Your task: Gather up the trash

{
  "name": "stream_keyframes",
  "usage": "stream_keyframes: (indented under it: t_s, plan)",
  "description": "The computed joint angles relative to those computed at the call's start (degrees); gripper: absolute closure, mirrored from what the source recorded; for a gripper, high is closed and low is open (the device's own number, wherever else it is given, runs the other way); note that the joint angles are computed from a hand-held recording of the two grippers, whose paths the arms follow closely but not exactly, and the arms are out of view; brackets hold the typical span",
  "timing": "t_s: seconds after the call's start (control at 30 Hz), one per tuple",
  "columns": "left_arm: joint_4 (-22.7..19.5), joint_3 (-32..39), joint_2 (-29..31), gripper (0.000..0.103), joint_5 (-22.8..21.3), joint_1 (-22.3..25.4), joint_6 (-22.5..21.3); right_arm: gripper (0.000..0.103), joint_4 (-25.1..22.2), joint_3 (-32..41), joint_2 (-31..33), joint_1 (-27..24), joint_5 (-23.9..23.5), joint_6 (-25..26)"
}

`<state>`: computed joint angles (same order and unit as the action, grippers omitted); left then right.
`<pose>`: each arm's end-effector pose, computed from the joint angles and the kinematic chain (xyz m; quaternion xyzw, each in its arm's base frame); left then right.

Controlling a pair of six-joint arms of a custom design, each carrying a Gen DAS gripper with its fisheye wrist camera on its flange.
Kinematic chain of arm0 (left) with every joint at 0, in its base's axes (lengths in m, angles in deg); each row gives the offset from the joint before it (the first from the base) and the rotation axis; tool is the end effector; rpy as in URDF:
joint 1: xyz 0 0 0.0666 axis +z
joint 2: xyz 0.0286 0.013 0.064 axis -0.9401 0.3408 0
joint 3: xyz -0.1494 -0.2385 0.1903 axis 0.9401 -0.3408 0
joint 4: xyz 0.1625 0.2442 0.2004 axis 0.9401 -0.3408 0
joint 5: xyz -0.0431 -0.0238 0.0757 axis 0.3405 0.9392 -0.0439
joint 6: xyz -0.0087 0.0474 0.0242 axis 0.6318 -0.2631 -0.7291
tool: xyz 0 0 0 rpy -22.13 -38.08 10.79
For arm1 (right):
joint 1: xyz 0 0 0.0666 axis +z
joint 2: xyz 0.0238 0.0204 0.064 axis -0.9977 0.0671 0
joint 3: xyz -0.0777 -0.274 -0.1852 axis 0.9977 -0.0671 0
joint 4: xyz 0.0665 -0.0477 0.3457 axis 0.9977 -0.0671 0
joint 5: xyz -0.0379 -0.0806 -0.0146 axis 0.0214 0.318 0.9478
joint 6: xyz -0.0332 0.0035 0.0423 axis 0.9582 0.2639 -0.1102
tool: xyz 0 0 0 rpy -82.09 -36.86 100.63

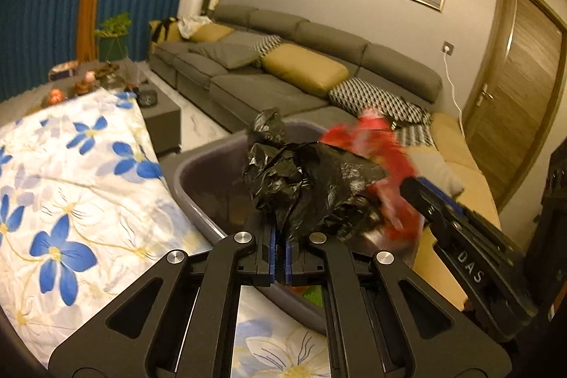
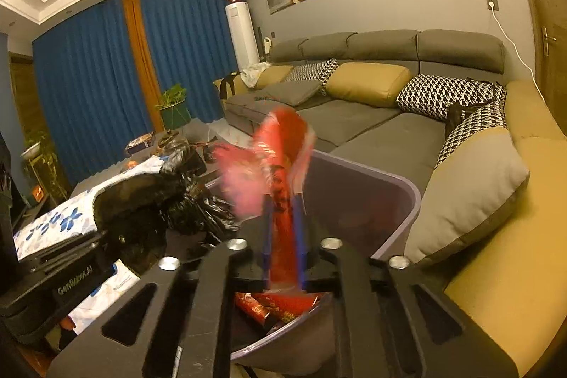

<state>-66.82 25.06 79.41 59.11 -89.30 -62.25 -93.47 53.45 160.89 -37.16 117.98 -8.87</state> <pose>0.5418 -0.1998 0.2611 0.1676 0.8594 -0.2207 0.4297 0.4419 0.4672 0.2720 0.1397 0.8321 0.0293 0.5359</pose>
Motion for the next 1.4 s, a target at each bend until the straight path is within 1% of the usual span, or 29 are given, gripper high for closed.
stream_keyframes:
  t_s: [0.03, 0.07, 0.13, 0.17, 0.2, 0.23, 0.27, 0.33, 0.37, 0.43, 0.5, 0.53, 0.57, 0.63, 0.73, 0.83, 1.03, 1.1, 1.2, 1.3, 1.4]
  plan:
    - [-0.7, 0.4, 0.4, 0.091, 0.3, 0.1, -0.5, 0.073, 0.1, -0.1, 0.0, -0.1, -0.2, -0.1]
    - [-0.9, 0.4, 0.6, 0.082, 0.5, 0.2, -0.8, 0.073, -0.4, 0.6, 0.3, 0.2, -0.2, -0.6]
    - [-0.4, -0.3, 0.6, 0.056, 0.3, 0.6, -0.7, 0.073, -1.2, 0.7, 0.4, 0.1, -0.3, -1.4]
    - [-0.3, -0.7, 0.4, 0.051, 0.5, 0.9, -0.6, 0.072, -1.2, 0.5, 0.3, 0.0, -0.3, -1.7]
    - [0.0, -1.3, 0.2, 0.043, -0.1, 1.1, -0.3, 0.068, -1.4, 0.2, 0.1, 0.1, -0.1, -2.2]
    - [0.0, -1.7, -0.2, 0.037, -1.2, 1.2, -0.4, 0.063, -1.6, 0.1, 0.1, 0.1, 0.1, -2.6]
    - [0.4, -2.5, -0.7, 0.034, -2.6, 1.3, -0.7, 0.060, -1.9, -0.1, -0.1, 0.2, 0.6, -3.0]
    - [0.8, -3.9, -1.9, 0.025, -5.1, 1.5, -1.5, 0.047, -3.2, -0.1, -0.2, 0.7, 2.3, -3.7]
    - [1.3, -5.3, -3.0, 0.023, -6.6, 1.6, -1.9, 0.042, -3.1, -0.4, -0.3, 0.8, 2.6, -3.6]
    - [2.8, -8.4, -5.5, 0.017, -9.7, 1.9, -2.4, 0.025, -4.0, -0.2, -0.2, 1.5, 3.9, -3.6]
    - [4.9, -12.4, -8.6, 0.013, -13.3, 2.4, -2.9, 0.016, -5.5, 0.8, 0.4, 2.4, 5.0, -3.6]
    - [5.4, -13.9, -9.9, 0.010, -14.4, 2.7, -3.1, 0.014, -6.4, 1.6, 0.7, 2.8, 5.6, -3.5]
    - [6.1, -15.8, -11.5, 0.009, -16.0, 2.9, -3.4, 0.014, -8.0, 3.1, 1.5, 3.4, 6.4, -3.2]
    - [7.2, -19.7, -15.1, 0.007, -19.5, 3.5, -3.6, 0.005, -9.7, 4.7, 2.4, 4.3, 7.5, -2.8]
    - [8.5, -25.7, -21.1, 0.006, -21.7, 5.0, -3.1, 0.005, -10.5, 7.0, 3.7, 6.1, 9.4, -1.1]
    - [8.9, -31.4, -27.3, 0.006, -23.5, 6.2, -2.3, 0.005, -10.7, 8.6, 4.6, 7.6, 8.8, 0.2]
    - [5.9, -38.4, -37.2, 0.006, -26.0, 8.5, -2.0, 0.005, -11.9, 12.7, 6.5, 11.1, 9.5, -0.2]
    - [5.1, -40.4, -40.4, 0.006, -26.1, 9.5, -1.6, 0.005, -11.4, 13.6, 7.0, 12.1, 9.2, 0.2]
    - [3.6, -43.2, -45.1, 0.006, -24.6, 11.9, -1.0, 0.005, -11.9, 16.1, 8.2, 13.6, 9.4, 0.7]
    - [2.2, -44.7, -48.1, 0.006, -24.1, 13.4, -0.6, 0.005, -12.9, 19.5, 9.9, 15.1, 9.6, 1.6]
    - [0.6, -46.3, -51.5, 0.006, -21.6, 16.2, 0.1, 0.005, -14.5, 23.2, 11.8, 16.5, 10.4, 2.8]
